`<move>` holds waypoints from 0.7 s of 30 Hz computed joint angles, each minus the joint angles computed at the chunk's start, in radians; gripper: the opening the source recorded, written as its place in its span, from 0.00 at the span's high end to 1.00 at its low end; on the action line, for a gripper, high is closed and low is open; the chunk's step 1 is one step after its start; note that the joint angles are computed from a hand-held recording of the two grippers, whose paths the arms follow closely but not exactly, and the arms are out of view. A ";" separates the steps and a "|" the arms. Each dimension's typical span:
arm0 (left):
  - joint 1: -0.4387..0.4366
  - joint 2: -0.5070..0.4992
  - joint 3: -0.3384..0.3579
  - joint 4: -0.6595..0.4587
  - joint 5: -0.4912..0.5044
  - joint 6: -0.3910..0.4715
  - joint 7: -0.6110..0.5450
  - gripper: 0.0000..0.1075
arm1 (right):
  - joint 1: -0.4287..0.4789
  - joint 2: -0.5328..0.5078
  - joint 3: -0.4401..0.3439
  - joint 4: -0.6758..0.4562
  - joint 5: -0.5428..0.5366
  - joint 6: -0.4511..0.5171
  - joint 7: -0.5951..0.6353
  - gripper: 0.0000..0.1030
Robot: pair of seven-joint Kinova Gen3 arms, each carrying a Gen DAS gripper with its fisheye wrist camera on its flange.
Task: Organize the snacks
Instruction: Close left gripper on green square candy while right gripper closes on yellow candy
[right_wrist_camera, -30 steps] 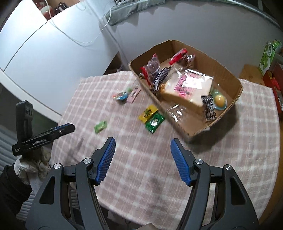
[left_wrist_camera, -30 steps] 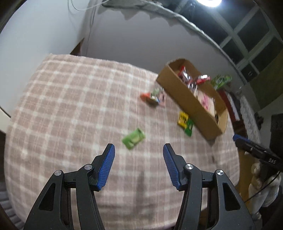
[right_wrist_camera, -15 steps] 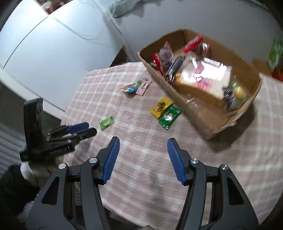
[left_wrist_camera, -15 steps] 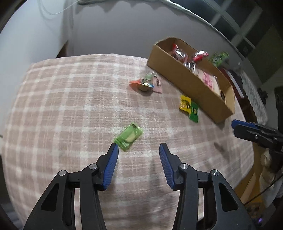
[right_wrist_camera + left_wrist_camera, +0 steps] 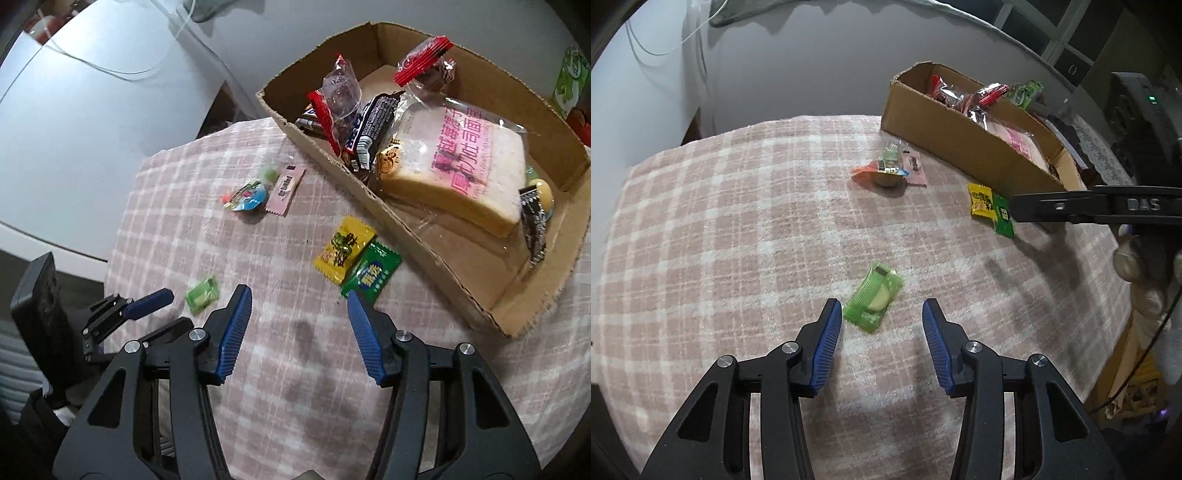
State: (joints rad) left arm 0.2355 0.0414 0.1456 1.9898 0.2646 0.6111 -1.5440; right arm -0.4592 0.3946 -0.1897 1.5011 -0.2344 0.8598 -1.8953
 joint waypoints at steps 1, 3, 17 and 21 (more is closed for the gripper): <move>-0.004 0.002 -0.001 0.001 0.018 -0.002 -0.022 0.60 | -0.008 0.012 0.005 -0.014 0.009 0.010 -0.009 0.53; -0.014 0.007 -0.003 0.003 0.050 -0.006 -0.065 0.61 | -0.033 0.034 0.019 -0.044 0.041 0.030 -0.039 0.54; -0.069 0.049 -0.006 0.006 0.195 0.012 -0.265 0.69 | -0.111 0.181 0.051 -0.229 0.160 0.166 -0.156 0.54; -0.090 0.051 -0.004 0.010 0.243 0.021 -0.318 0.69 | -0.138 0.208 0.062 -0.279 0.190 0.205 -0.169 0.54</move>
